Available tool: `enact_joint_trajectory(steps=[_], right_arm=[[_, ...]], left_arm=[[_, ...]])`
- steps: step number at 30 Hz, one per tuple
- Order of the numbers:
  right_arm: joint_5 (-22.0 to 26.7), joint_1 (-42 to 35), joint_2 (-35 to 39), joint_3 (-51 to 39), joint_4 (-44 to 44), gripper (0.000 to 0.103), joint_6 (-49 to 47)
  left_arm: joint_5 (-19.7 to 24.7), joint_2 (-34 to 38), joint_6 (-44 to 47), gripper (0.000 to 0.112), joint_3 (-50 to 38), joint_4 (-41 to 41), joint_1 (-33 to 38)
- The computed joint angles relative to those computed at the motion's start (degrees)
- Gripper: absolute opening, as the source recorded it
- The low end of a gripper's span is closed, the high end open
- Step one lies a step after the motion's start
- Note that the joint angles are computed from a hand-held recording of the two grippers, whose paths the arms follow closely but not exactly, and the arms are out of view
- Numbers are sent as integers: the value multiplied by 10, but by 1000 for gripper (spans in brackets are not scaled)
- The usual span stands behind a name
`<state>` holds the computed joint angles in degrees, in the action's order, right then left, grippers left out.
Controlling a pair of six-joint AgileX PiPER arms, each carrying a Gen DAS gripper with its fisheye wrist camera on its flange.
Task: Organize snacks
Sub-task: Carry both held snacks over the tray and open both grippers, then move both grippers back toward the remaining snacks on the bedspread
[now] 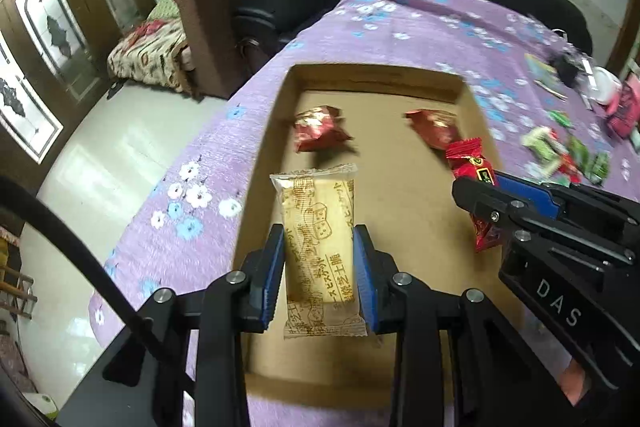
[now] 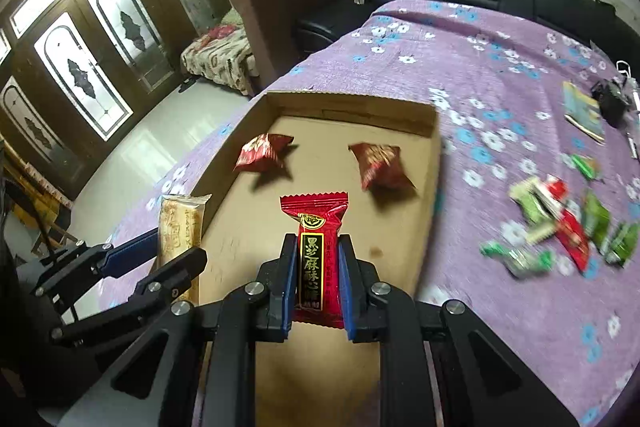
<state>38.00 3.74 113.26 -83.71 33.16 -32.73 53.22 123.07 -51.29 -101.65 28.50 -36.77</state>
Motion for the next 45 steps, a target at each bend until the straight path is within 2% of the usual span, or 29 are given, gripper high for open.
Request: enact_joint_trajectory(steps=[10,18,21,23,25,29,35,41,45], right_arm=[[35,32,104,-131,-138,17,157],[52,26,118,-148,-147,20,165],[50,21,107,-133,-136,20,155],[49,19,100,-124,-130,20,146],[49,16,91,-111,-125,20,137],[47,8,69,-84,-102,20,107],[42,-18,3,4,-35,21,13],[55,-97,-84,131,67,22,-125],[62,-177,-120,197,94,26,-200]], left_arm=[[76,131,98,36,-193,-102,59],[148,186,159,39,-304,-209,88],[148,177,152,42,-292,-205,86],[156,176,148,51,-296,-197,82],[159,172,136,54,-292,-184,78],[151,148,118,55,-258,-173,70],[123,100,76,55,-187,-132,33],[88,39,7,58,-97,-86,-32],[60,16,-31,63,-56,-53,-94]])
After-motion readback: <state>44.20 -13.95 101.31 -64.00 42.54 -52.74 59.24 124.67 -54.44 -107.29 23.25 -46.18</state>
